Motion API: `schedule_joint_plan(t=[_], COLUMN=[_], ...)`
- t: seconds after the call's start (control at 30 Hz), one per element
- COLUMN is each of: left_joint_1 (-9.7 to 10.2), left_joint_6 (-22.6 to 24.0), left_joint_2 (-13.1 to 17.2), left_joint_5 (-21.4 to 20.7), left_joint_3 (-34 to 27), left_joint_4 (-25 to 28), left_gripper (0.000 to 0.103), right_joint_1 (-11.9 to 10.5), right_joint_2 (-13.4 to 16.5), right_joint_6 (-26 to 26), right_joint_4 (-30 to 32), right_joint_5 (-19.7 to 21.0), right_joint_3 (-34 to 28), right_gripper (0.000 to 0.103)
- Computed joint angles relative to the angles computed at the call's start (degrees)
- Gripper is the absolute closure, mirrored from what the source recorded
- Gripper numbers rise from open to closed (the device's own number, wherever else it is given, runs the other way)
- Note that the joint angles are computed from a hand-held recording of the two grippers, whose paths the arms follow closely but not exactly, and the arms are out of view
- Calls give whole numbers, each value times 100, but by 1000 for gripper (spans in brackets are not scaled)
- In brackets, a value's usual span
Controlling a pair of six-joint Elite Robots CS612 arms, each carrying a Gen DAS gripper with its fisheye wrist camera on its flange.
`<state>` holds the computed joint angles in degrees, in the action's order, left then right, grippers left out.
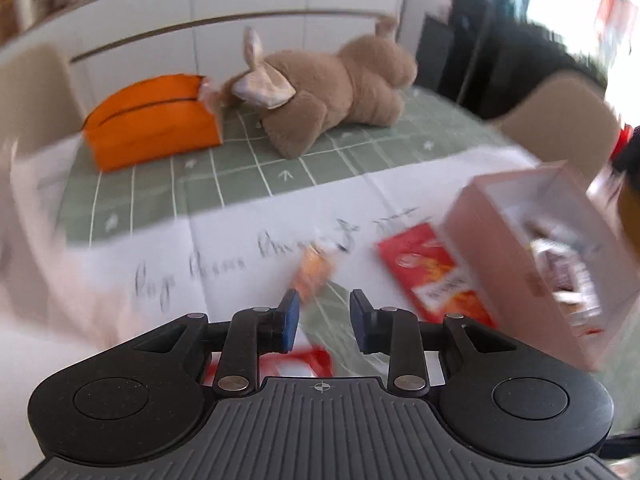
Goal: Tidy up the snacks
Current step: 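Grasp the small orange-wrapped candy from the mat with the left gripper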
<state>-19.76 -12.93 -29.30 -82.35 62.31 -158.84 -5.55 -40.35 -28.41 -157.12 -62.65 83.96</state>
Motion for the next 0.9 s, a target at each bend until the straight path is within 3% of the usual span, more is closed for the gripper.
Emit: schedule_joint_plan(t=[0.1,0.17,0.23,0.3,0.43,0.53,0.6,0.7,0.9], left_joint_1=[4,42,34,-15,-40,-174,-239,-335,-483], left_joint_6=[201,41,-59,-66,-551,-668,-1063,-1546,-2550], left_joint_2=[339,509,598,557,238,-147,-417,-731,-1273], left_joint_5=[278,18,1,197,-285,-194,-265,-260,-10], left_joint_3=[-661,-925,-993,-910,-363,403,970,1673,2832], left_joint_4=[631,869,796,774,555,43,-325,-795,-1146], left_gripper=[70,69,68,78,79,79,79,79,79], right_joint_1=[-135,-239,-325,-383,-471,-513,-520,-489,-257], right_joint_2=[-103,-146,-146,-145,-96,-60,-49,-36,-23], right_joint_6=[209,358,517,630,783,809,807,708,438], right_joint_4=[-260,-356,-402,-438,-485,-529,-437,-364,16], right_joint_5=[-161,-254,-387,-530,-624,-629,-578,-349,233], right_joint_3=[177,264,294,322,331,349,335,270,-117], right_gripper=[52,49,48,48,48,48,48,48,48])
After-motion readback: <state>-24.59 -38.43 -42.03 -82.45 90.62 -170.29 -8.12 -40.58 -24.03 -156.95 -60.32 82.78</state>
